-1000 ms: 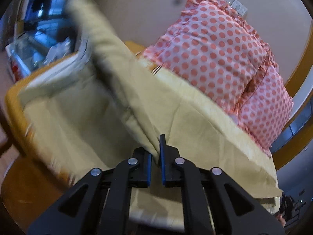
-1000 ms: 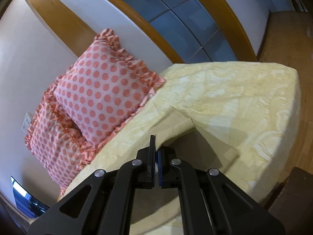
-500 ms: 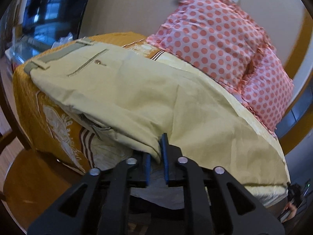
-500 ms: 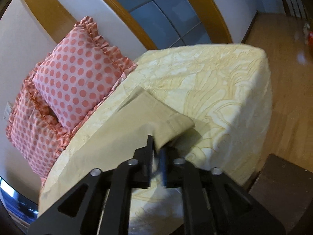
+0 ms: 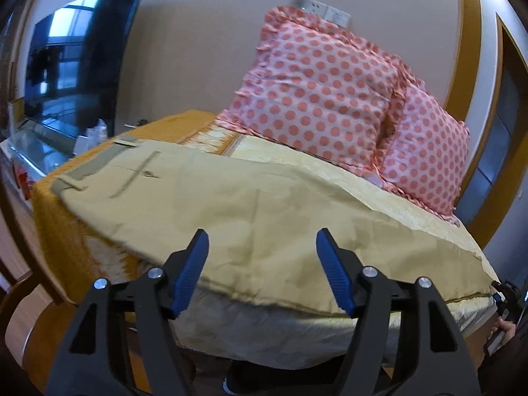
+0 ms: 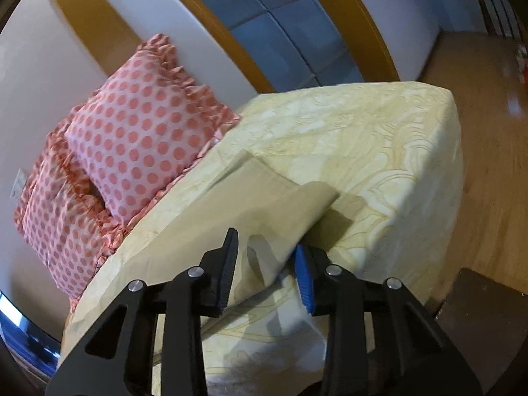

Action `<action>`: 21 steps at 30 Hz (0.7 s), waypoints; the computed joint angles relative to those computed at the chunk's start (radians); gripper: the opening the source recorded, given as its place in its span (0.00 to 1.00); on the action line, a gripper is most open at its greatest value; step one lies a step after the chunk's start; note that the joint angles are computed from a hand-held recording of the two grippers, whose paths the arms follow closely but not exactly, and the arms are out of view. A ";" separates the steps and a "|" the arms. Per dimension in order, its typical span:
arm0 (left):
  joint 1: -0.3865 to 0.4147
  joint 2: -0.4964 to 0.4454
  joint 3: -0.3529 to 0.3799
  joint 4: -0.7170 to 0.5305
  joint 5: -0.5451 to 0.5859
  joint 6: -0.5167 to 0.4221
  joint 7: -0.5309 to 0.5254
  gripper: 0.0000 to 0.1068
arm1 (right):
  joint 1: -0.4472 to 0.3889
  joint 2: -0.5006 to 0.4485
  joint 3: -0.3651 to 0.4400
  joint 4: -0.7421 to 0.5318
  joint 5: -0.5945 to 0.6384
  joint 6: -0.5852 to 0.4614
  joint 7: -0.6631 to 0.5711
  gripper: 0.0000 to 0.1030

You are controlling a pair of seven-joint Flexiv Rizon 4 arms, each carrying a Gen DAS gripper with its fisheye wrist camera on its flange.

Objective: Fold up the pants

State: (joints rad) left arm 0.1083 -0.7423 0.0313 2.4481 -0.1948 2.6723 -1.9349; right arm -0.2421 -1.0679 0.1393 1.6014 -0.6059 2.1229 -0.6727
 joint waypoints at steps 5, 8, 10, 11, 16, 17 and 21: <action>0.047 -0.046 -0.026 -0.077 0.059 -0.072 -0.008 0.63 | -0.016 -0.067 0.012 -0.056 -0.054 0.077 0.011 0.10; 0.078 -0.073 -0.039 -0.101 0.091 -0.098 -0.028 0.64 | -0.014 -0.072 0.004 -0.071 -0.085 0.114 0.048 0.06; 0.093 -0.088 -0.043 -0.110 0.112 -0.099 -0.042 0.64 | 0.000 -0.061 -0.009 -0.082 -0.112 0.144 0.057 0.05; 0.092 -0.098 -0.040 -0.115 0.115 -0.091 -0.043 0.65 | 0.003 -0.055 -0.010 -0.092 -0.143 0.159 0.069 0.05; 0.073 -0.118 -0.029 -0.124 0.097 -0.068 -0.032 0.69 | 0.055 -0.033 -0.004 -0.172 -0.376 0.272 0.127 0.05; 0.076 -0.116 -0.032 -0.122 0.100 -0.068 -0.034 0.69 | 0.070 -0.037 -0.004 -0.196 -0.434 0.294 0.152 0.05; 0.115 -0.110 -0.049 -0.108 0.147 -0.025 -0.082 0.69 | 0.183 -0.076 -0.037 -0.329 -0.731 0.403 0.287 0.05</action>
